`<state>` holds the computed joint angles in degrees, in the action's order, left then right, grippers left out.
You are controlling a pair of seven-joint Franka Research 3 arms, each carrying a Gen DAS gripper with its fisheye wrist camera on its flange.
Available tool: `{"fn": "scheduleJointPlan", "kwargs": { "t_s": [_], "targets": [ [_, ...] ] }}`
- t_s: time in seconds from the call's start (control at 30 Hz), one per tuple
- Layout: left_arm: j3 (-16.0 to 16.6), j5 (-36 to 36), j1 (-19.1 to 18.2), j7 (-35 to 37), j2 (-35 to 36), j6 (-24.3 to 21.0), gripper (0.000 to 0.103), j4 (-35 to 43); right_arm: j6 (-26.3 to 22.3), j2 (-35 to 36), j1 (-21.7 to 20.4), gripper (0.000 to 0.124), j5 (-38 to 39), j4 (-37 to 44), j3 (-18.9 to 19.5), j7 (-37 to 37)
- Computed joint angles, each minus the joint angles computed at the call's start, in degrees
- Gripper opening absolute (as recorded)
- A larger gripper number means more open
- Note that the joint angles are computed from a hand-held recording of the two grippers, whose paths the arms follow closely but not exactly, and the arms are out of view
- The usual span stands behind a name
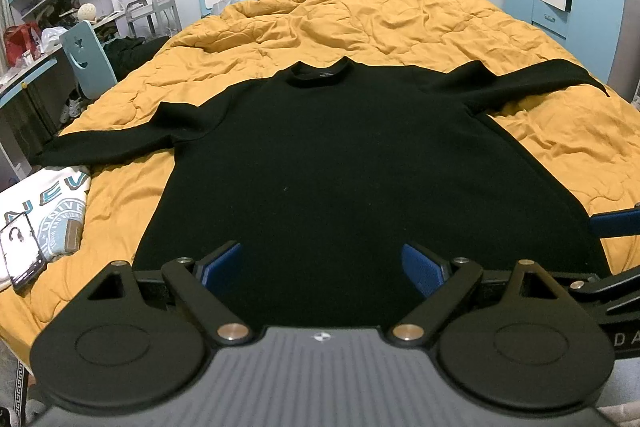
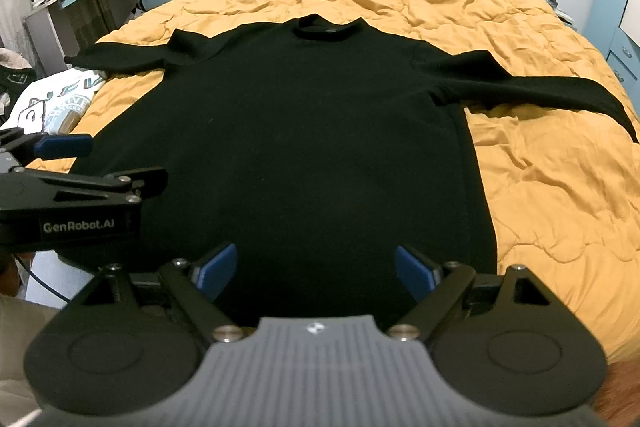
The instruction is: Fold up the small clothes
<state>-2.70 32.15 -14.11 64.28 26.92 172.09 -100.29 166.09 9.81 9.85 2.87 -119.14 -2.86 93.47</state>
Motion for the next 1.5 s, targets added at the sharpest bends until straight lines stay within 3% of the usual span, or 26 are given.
{"fn": "scheduleJointPlan", "kwargs": {
  "t_s": [1.5],
  "targets": [
    [-0.3, -0.7, 0.1, 0.5, 0.0, -0.3, 0.103, 0.1, -0.4, 0.2, 0.2, 0.082, -1.1, 0.4, -0.2, 0.8]
  ]
}}
